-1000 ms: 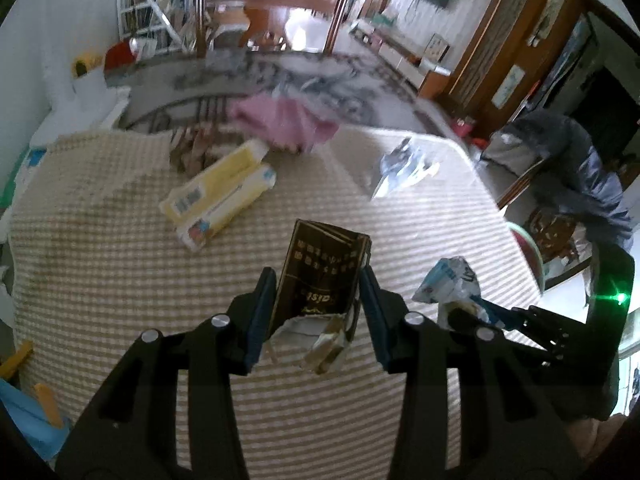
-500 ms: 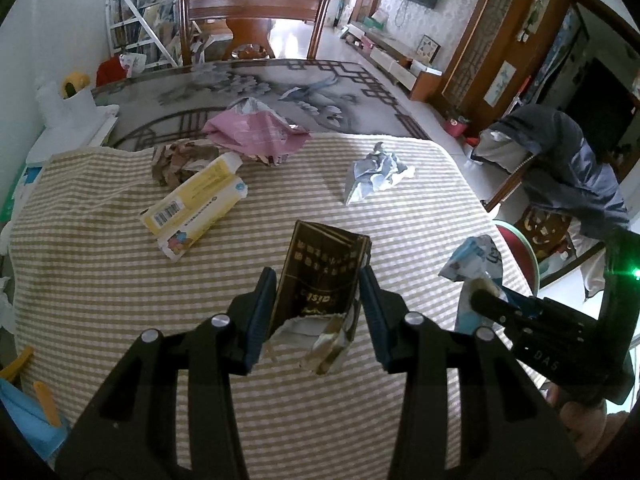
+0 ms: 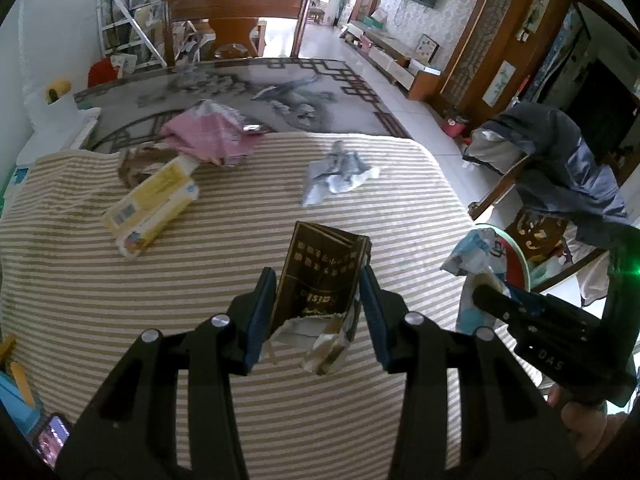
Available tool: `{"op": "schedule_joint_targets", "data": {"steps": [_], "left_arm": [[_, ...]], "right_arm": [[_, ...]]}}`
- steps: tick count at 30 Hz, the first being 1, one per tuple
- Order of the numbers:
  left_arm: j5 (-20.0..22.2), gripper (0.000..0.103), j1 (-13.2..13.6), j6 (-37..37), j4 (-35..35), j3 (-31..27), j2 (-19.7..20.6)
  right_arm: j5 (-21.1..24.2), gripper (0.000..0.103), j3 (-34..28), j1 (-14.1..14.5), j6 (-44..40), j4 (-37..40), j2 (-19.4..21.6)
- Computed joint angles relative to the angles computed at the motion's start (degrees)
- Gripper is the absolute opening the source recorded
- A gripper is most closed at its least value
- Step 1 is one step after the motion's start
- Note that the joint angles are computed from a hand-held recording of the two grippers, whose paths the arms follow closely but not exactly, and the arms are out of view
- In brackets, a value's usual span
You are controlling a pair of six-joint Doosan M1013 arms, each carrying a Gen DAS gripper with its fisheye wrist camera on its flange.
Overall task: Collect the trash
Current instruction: 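Carry the brown box and snack bag to the red bucket and release both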
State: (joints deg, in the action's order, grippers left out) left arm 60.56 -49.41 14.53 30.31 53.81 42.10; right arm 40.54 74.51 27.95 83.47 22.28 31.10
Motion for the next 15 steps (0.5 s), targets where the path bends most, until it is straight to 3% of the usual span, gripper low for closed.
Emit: {"op": "schedule_joint_targets", "data": {"steps": [15], "left_arm": [[7.79,0.041,-0.71,5.89,-2.74,-19.65,10.84]], "right_arm": [[1.21,0.036,0.09,-5.16,-4.88,4.01,0.44]]}}
